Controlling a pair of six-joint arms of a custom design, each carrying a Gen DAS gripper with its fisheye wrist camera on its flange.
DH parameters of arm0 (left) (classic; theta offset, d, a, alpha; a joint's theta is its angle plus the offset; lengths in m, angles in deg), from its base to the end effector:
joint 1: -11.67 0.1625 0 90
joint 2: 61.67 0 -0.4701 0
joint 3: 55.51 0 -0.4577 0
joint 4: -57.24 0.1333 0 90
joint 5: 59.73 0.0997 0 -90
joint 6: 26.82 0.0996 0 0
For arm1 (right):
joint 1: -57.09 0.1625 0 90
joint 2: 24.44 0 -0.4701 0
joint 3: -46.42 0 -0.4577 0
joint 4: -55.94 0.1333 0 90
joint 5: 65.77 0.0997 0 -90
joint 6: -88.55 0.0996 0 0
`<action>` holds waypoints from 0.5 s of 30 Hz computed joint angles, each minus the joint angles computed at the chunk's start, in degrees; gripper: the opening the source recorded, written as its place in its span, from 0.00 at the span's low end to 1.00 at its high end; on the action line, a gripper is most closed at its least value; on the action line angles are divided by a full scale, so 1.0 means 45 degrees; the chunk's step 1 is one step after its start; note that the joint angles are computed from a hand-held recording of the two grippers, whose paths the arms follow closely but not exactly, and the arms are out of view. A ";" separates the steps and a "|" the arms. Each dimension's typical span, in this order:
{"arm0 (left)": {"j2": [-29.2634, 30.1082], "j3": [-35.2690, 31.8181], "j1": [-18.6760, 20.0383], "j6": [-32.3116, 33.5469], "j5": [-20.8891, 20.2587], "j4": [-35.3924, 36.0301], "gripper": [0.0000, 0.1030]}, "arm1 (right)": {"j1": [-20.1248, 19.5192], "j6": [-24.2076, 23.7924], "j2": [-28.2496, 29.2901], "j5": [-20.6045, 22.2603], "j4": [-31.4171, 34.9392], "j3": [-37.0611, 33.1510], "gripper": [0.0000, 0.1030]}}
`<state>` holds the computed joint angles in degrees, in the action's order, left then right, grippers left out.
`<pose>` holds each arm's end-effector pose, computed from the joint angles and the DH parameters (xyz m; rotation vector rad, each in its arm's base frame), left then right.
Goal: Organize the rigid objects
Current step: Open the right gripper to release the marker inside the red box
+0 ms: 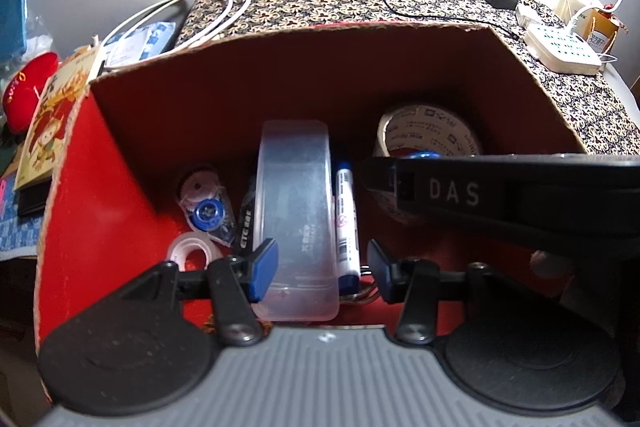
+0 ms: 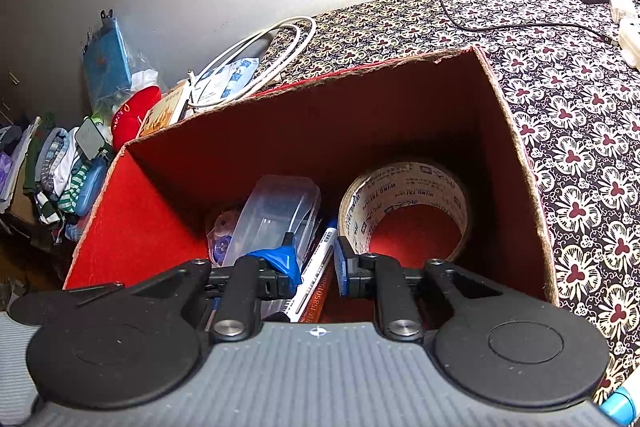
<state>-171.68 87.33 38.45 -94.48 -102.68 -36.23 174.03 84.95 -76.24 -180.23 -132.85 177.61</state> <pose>-0.1547 -0.3091 0.2481 0.1710 2.2820 -0.6527 0.3082 -0.4033 0.0297 0.6226 -2.6655 0.5778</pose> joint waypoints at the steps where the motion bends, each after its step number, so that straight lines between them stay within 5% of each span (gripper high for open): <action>1: 0.0010 -0.0011 0.0001 -0.0055 0.0001 0.0033 0.47 | -0.0004 0.0001 -0.0006 0.0007 0.0033 -0.0011 0.02; 15: 0.0306 -0.0169 -0.0059 -0.0573 0.0082 0.0602 0.48 | 0.0031 0.0030 0.0047 -0.0021 -0.0224 0.0049 0.02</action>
<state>-170.30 86.57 38.19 -97.06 -102.31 -33.52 174.17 85.09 -76.03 -180.32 -133.86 177.83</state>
